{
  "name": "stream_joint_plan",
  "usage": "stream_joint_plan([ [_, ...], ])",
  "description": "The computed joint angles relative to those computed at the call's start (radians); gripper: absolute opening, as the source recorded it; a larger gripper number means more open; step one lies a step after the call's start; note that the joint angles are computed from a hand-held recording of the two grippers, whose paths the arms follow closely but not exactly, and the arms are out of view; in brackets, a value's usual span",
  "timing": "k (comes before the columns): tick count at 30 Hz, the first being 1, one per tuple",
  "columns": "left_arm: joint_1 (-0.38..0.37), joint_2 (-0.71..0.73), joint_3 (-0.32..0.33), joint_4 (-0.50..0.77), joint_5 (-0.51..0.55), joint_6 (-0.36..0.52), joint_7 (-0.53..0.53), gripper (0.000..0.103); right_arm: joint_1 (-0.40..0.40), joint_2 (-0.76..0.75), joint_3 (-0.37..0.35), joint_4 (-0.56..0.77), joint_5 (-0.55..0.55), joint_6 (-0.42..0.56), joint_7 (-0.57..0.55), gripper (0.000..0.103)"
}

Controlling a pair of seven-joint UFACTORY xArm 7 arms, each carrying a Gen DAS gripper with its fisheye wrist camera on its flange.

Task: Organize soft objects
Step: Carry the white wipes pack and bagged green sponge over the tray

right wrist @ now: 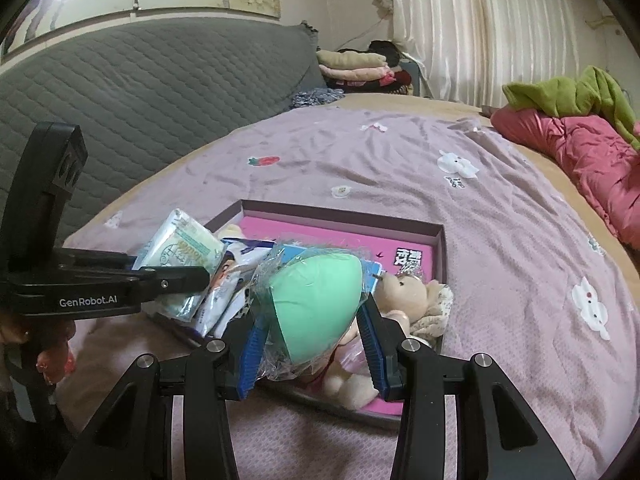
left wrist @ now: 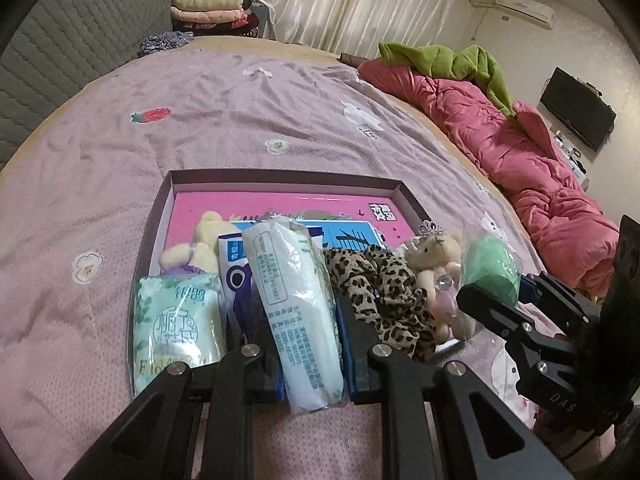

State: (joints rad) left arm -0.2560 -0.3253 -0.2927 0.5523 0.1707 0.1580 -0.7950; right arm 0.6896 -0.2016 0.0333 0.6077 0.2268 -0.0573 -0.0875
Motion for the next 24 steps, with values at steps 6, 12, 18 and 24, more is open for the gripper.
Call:
stream_joint_plan([
  [6,0.044,0.017,-0.037,0.023,0.057,0.031,-0.039,0.021,-0.13,0.006,0.106,0.0,-0.077,-0.018,0.085,0.045],
  [12,0.058,0.031,-0.046,0.033,0.113,0.04,-0.082,0.021,-0.201,0.012,0.157,0.005,-0.147,-0.014,0.157,0.045],
  [18,0.063,0.049,-0.043,0.034,0.155,0.035,-0.114,0.021,-0.219,0.034,0.16,0.027,-0.189,0.048,0.193,0.045],
  [24,0.08,0.065,-0.055,0.04,0.222,0.031,-0.159,0.021,-0.286,0.061,0.219,0.037,-0.285,0.082,0.27,0.045],
])
